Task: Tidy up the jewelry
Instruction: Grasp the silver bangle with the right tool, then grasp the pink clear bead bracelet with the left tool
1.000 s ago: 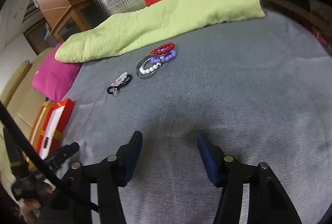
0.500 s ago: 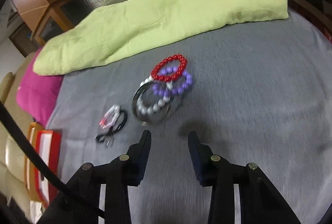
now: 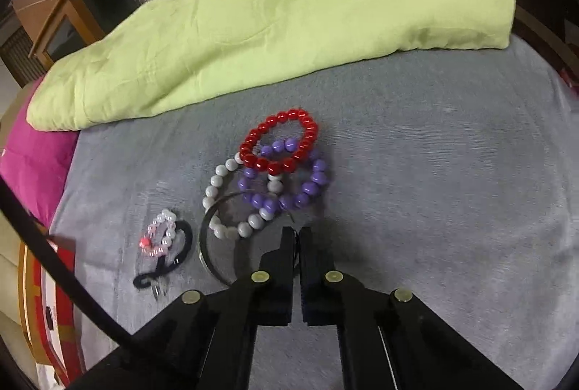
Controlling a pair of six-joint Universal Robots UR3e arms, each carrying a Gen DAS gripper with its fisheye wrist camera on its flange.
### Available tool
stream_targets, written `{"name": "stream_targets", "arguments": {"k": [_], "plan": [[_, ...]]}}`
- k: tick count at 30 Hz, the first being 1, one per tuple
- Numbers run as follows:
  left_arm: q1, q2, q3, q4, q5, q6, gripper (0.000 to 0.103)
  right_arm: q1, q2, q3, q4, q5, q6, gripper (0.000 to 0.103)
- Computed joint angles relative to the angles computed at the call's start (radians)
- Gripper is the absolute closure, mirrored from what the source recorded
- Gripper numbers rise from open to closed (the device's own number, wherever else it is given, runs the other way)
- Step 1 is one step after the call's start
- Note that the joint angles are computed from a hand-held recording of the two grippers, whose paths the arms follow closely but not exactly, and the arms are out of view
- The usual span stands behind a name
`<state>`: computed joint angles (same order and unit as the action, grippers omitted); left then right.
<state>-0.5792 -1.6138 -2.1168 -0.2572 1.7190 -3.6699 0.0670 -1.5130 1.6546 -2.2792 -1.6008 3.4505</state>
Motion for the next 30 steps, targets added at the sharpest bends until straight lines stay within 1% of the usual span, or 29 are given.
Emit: {"name": "stream_targets", "arguments": {"k": [3, 5, 8, 11, 14, 18, 20, 21, 23, 25, 26, 27, 29, 30], "plan": [[-0.01, -0.005, 0.008, -0.008, 0.014, -0.001, 0.041, -0.03, -0.118, 0.12, -0.021, 0.017, -0.041, 0.1], [-0.017, -0.009, 0.013, -0.014, 0.023, -0.001, 0.041, -0.068, -0.214, 0.213, -0.03, 0.046, -0.076, 0.1], [-0.031, -0.021, 0.028, -0.028, 0.042, 0.001, 0.041, -0.113, -0.328, 0.307, -0.025, 0.087, -0.118, 0.1], [-0.025, -0.024, 0.051, -0.058, 0.03, 0.003, 0.041, -0.165, -0.458, 0.399, -0.012, 0.136, -0.171, 0.1], [-0.008, -0.044, 0.119, -0.104, 0.011, 0.014, 0.041, -0.198, -0.518, 0.461, -0.038, 0.181, -0.193, 0.1], [0.066, -0.136, 0.32, -0.208, -0.075, 0.07, 0.041, -0.255, -0.556, 0.502, -0.031, 0.26, -0.221, 0.1], [0.088, -0.217, 0.457, -0.281, -0.073, 0.086, 0.041, -0.278, -0.563, 0.505, -0.028, 0.285, -0.231, 0.1], [0.106, -0.266, 0.542, -0.338, -0.097, 0.097, 0.041, -0.288, -0.566, 0.508, -0.029, 0.294, -0.232, 0.1], [0.126, -0.34, 0.665, -0.41, -0.13, 0.102, 0.041, -0.324, -0.589, 0.514, -0.01, 0.333, -0.24, 0.1], [0.126, -0.42, 0.793, -0.474, -0.137, 0.105, 0.041, -0.335, -0.595, 0.512, -0.005, 0.348, -0.244, 0.1], [0.127, -0.469, 0.874, -0.529, -0.145, 0.109, 0.042, -0.341, -0.593, 0.511, -0.005, 0.357, -0.245, 0.1], [0.125, -0.504, 0.929, -0.566, -0.143, 0.105, 0.044, -0.349, -0.594, 0.51, 0.0, 0.37, -0.247, 0.1], [0.121, -0.578, 1.045, -0.635, -0.138, 0.104, 0.051, -0.36, -0.593, 0.512, 0.004, 0.387, -0.251, 0.1], [0.12, -0.602, 1.083, -0.66, -0.141, 0.105, 0.053, -0.361, -0.59, 0.511, 0.005, 0.394, -0.252, 0.1]]}}
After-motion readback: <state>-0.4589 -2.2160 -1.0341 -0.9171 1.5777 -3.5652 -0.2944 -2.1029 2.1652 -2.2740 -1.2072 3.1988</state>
